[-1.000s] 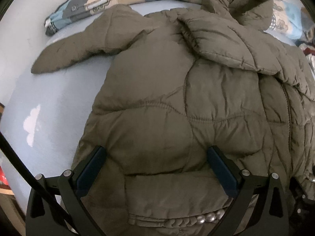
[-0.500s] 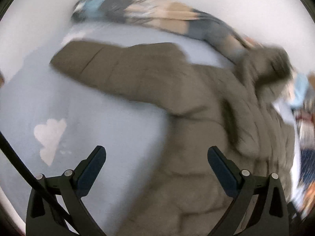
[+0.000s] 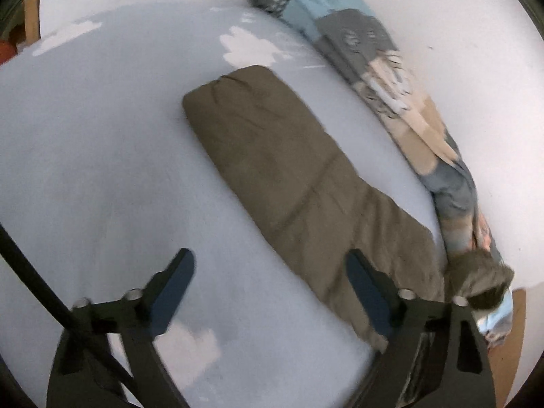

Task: Fold large clothes
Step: 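Grasp the other sleeve cuff with the left gripper and lift it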

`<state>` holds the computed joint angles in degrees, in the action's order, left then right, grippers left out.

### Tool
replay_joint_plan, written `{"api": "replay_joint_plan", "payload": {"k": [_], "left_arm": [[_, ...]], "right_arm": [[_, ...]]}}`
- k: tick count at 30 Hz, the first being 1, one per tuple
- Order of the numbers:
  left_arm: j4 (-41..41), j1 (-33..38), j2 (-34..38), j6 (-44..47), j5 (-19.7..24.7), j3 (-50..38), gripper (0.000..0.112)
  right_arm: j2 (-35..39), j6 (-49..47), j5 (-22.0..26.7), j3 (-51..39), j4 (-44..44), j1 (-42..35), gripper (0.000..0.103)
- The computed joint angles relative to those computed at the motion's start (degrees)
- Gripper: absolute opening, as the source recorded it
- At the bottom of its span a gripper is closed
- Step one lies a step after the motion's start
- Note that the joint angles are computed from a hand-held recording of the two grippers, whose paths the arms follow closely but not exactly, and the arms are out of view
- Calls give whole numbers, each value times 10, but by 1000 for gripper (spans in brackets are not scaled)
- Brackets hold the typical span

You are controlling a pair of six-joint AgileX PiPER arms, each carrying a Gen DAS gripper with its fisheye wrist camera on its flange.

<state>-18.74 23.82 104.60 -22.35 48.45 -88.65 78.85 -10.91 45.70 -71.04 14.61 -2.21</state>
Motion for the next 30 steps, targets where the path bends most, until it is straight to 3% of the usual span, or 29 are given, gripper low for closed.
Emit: {"api": "replay_joint_plan", "payload": {"k": [5, 8, 15, 16, 18, 22, 24, 25, 27, 30], "left_arm": [[26, 30, 83, -20, 24, -99, 78], [-1, 52, 110, -1, 22, -124, 75], [-11, 56, 158, -16, -25, -157, 75], [2, 50, 161, -28, -30, -162, 76], [33, 35, 162, -55, -44, -160, 86], [128, 0, 178, -107, -36, -191, 86], [165, -7, 175, -133, -44, -186, 57], [161, -3, 175, -135, -49, -185, 51], [117, 13, 160, -113, -81, -156, 27], [46, 34, 140, -64, -112, -121, 21]], "right_arm": [[32, 5, 24, -7, 6, -4, 80], [33, -1, 25, -3, 14, -10, 80], [67, -38, -15, -38, 39, -36, 80], [80, -35, -22, -48, 44, -47, 80], [117, -19, -29, -70, 41, -64, 76], [165, 19, -17, -100, 12, -69, 68], [170, 42, -12, -103, -14, -61, 68], [170, 42, -13, -102, -16, -59, 68], [168, 49, -15, -101, -37, -48, 68], [165, 55, -19, -96, -53, -40, 68]]}}
